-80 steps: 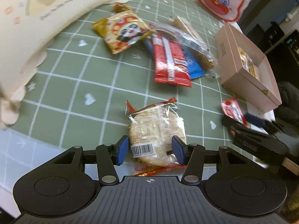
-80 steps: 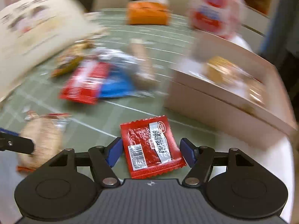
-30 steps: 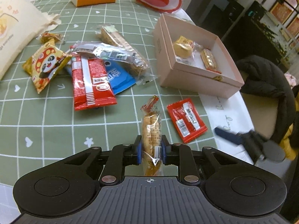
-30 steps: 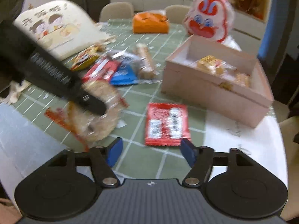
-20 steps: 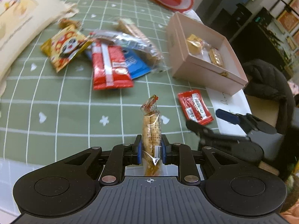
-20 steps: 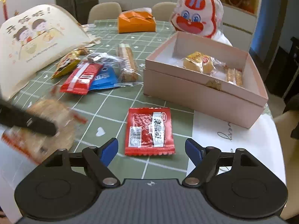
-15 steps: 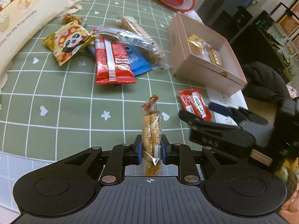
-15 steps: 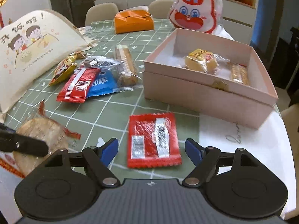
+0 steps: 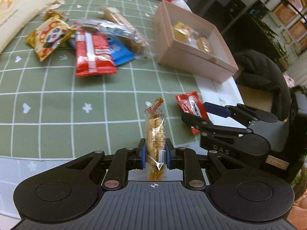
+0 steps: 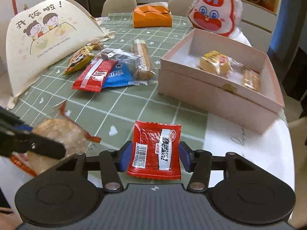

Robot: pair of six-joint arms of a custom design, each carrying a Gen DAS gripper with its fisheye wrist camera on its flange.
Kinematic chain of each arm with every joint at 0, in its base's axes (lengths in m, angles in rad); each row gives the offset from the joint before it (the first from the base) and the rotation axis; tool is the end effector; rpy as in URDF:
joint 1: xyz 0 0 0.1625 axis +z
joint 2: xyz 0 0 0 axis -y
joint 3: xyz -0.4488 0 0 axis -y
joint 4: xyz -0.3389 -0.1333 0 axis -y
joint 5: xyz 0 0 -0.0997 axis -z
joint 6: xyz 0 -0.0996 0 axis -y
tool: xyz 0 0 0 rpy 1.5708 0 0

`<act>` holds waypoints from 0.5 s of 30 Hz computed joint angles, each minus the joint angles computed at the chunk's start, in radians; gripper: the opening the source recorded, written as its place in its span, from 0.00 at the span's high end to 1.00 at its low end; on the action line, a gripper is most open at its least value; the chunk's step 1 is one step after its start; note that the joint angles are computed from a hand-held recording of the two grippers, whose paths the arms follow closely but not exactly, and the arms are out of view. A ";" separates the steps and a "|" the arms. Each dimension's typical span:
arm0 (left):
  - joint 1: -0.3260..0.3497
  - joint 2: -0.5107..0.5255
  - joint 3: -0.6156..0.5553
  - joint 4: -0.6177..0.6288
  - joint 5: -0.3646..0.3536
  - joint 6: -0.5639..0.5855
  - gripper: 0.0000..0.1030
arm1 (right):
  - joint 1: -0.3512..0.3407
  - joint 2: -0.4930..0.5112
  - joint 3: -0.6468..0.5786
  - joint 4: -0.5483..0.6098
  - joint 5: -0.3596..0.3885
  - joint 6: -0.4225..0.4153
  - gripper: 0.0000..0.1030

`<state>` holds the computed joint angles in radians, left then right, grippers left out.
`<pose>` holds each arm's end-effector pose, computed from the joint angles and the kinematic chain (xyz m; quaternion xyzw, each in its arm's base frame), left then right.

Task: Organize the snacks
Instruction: 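Grasp the red snack packet with the right tool while the left tool holds the stick snack, then carry both snacks over the pink box and open both tools to drop them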

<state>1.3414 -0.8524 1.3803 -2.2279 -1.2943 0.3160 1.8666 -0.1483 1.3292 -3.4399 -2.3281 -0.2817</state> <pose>-0.0027 -0.7175 0.2475 0.2576 0.9543 -0.0579 0.1402 0.2649 -0.6465 -0.0772 0.1295 -0.8740 0.3159 0.3458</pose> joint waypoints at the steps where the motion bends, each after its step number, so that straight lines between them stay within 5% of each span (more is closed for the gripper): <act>1: -0.003 -0.002 0.003 0.010 -0.001 0.001 0.78 | 0.001 -0.011 0.026 -0.010 -0.002 0.011 0.52; 7: -0.034 -0.005 -0.065 0.082 -0.114 0.015 0.78 | 0.026 -0.115 0.182 -0.106 -0.013 0.077 0.55; 10: -0.081 0.014 -0.146 0.041 -0.180 0.097 0.78 | 0.065 -0.161 0.191 -0.260 -0.025 -0.055 0.55; 15: -0.149 0.140 -0.386 0.007 -0.246 0.192 0.78 | 0.116 -0.181 0.020 -0.450 -0.067 -0.377 0.54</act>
